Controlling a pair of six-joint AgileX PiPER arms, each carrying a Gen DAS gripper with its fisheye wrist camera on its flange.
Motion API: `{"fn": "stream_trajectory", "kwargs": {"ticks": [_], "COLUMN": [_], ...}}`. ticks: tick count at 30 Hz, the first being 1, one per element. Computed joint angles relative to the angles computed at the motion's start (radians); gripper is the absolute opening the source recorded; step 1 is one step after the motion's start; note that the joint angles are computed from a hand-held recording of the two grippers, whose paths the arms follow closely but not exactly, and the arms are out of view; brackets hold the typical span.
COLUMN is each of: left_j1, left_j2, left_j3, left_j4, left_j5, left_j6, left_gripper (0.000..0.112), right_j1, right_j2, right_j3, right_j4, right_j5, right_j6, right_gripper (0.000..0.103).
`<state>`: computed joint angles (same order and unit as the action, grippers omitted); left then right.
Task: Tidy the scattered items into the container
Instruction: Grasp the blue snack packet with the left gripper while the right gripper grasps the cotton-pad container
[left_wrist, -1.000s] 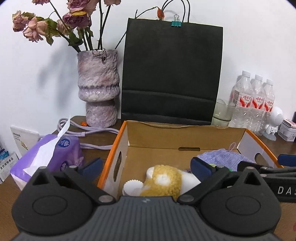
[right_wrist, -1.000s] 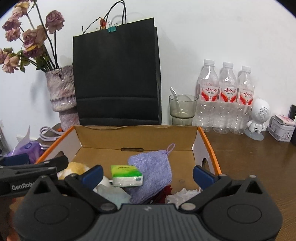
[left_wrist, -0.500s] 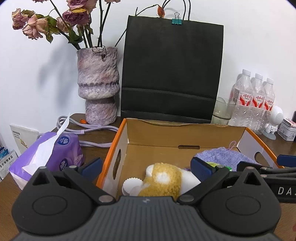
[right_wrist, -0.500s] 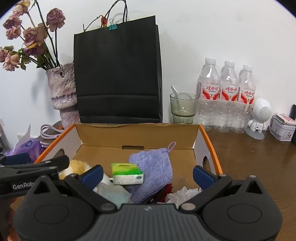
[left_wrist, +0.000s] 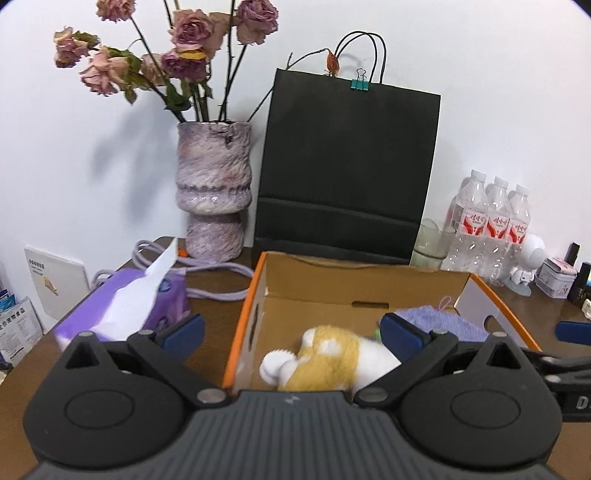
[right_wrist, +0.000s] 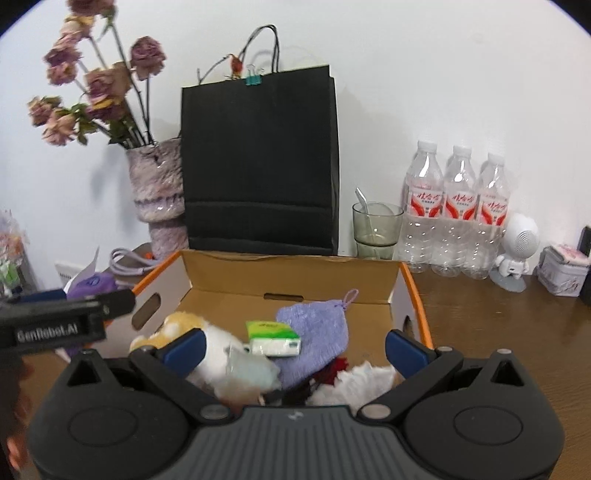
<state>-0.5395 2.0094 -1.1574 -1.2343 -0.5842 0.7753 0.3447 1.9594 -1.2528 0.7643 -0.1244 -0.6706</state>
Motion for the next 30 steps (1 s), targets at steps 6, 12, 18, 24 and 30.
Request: {"fn": "stream_trajectory", "kwargs": {"ticks": [6,12,18,24,30], "left_j1": [-0.032,-0.055,-0.076,-0.065,-0.039], "left_j2": [-0.082,-0.119,-0.057,0.001,0.010], "left_j3": [0.178,0.321,0.327,0.279,0.272], "left_j4": [0.051,0.147,0.166,0.194,0.280], "left_j5": [-0.031,-0.002,0.041,0.095,0.123], "left_j6": [-0.088,-0.210,-0.288,-0.320,-0.388], "left_gripper": [0.103,0.103,0.103,0.103,0.103], "right_j1": [0.038,0.095,0.153,0.210,0.244], "right_j2": [-0.108,-0.136,-0.099,-0.027,0.019], "right_j3": [0.208,0.355,0.427,0.405,0.373], "right_j4": [-0.118,-0.115,-0.092,0.011,0.073], "right_j5": [-0.104,-0.195,-0.288,-0.339,-0.373], "right_j6": [0.099,0.149,0.216,0.157,0.077], "right_gripper": [0.103,0.103,0.103,0.103,0.103]}}
